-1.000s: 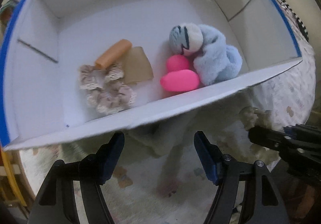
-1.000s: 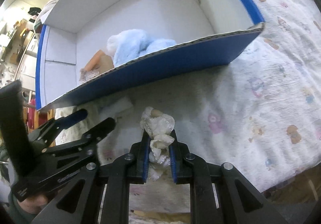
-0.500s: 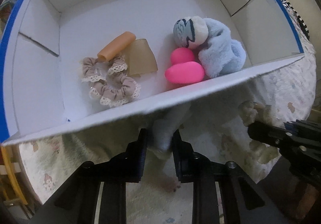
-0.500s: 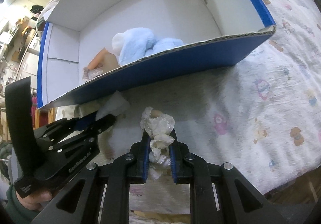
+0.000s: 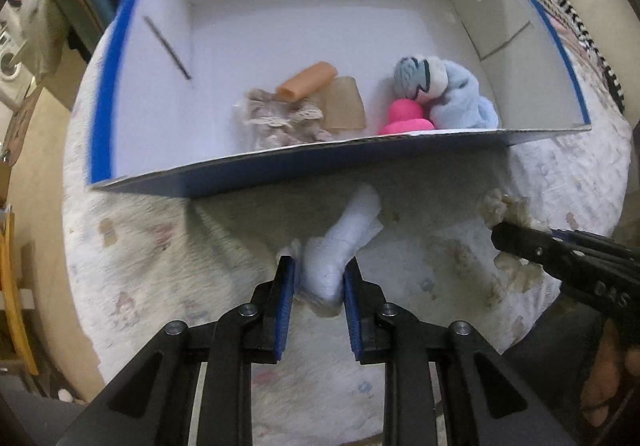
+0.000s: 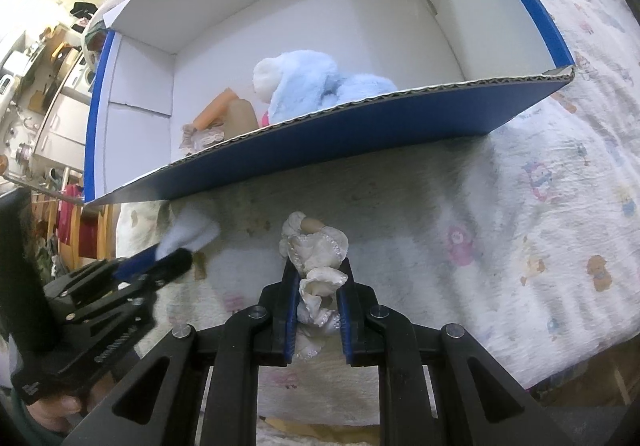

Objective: Organize soft objects
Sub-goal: 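Grasp the white crumpled paper with the right gripper while the left grasps the white sock, then carry the sock with the left gripper while the right carries the paper into the box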

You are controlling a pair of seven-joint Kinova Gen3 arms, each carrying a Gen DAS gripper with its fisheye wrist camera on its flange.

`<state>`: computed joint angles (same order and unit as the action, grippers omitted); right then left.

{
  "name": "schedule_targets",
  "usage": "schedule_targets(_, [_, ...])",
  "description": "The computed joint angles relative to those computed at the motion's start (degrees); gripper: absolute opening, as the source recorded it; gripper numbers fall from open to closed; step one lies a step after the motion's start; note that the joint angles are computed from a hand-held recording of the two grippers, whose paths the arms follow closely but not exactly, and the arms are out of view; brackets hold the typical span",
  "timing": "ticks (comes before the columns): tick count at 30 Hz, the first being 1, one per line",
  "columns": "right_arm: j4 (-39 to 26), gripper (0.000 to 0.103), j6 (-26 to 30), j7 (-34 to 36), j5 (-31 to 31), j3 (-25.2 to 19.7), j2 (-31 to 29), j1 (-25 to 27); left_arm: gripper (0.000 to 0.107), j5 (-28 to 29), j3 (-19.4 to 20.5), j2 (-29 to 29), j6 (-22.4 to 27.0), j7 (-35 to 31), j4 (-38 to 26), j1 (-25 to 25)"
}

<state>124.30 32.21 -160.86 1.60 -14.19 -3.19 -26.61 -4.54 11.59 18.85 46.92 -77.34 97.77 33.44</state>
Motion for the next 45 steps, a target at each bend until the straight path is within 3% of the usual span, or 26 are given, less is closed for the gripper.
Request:
schedule_targets(10, [-0.80, 0.019, 0.16, -0.94, 1.09, -0.95, -1.29, -0.51, 0.021, 3.69, 0.07, -11.01, 0.93, -1.12, 7.20, -5.35])
schedule_targets(19, [-1.53, 0.019, 1.10, -9.08, 8.29, -6.51, -7.28, 1.50, 0.021, 2.91, 1.28, -14.84, 2.51, 1.30, 4.16, -6.77])
schedule_targets(27, [-3.91, 0.019, 0.91, -17.22, 18.55, -13.35, -13.31, 8.33, 0.021, 0.87, 1.36, -14.25, 0.96, 2.84, -1.42, -7.27])
schedule_targets(32, [-4.82, 0.019, -1.31, -12.80, 17.20, -10.37, -14.07, 9.97, 0.021, 0.45, 0.98, -10.73, 1.49, 2.67, -6.75, -6.90])
schedule_targets(40, [-7.40, 0.019, -3.21, -2.57, 11.96, -4.38, -8.50, 9.65, 0.022, -0.80, -0.29, -4.60, 2.23, 3.16, -12.52, -4.62])
schedule_targets(45, [-7.32, 0.019, -5.60, -0.06, 10.14, -2.28, -4.95, 9.12, 0.022, -2.05, -1.39, -0.76, 1.93, 3.79, -14.04, -2.88])
